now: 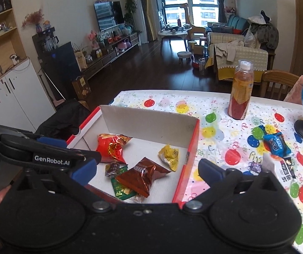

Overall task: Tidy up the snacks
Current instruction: 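Lift both tools out of the box back toward the table snacks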

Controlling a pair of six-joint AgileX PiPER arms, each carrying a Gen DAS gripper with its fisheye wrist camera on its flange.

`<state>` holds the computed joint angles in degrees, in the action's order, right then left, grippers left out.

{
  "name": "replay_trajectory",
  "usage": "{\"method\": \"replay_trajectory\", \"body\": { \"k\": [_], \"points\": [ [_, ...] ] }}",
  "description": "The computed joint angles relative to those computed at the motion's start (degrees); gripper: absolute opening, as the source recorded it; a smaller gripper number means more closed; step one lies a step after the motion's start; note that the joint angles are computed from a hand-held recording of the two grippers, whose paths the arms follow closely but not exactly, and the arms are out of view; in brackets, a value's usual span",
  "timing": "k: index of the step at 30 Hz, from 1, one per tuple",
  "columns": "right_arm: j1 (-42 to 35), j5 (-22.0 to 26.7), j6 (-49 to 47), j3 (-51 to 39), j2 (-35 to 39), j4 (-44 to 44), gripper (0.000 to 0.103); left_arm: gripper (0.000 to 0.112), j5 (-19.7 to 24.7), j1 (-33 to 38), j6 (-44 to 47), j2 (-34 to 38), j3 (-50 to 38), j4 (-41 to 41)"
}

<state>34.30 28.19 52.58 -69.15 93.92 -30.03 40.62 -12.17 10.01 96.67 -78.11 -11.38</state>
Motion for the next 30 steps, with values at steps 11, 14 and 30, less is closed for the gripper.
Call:
{"method": "replay_trajectory", "body": {
  "k": [11, 14, 30],
  "points": [
    [-2.3, -1.9, 8.0, 12.3, -11.8, -6.7, 0.103, 0.09, -2.4, -7.1, -5.5, -2.6, 1.6, 0.8],
    [-3.8, -1.4, 10.6, 16.4, -15.6, -9.9, 0.103, 0.102, -4.1, -10.4, -9.6, -2.2, 1.5, 2.9],
    [-31.3, -7.0, -33.3, 31.8, -30.4, 20.5, 0.103, 0.102, -1.3, -28.6, -30.9, 11.1, -13.4, 15.4]
  ]
}}
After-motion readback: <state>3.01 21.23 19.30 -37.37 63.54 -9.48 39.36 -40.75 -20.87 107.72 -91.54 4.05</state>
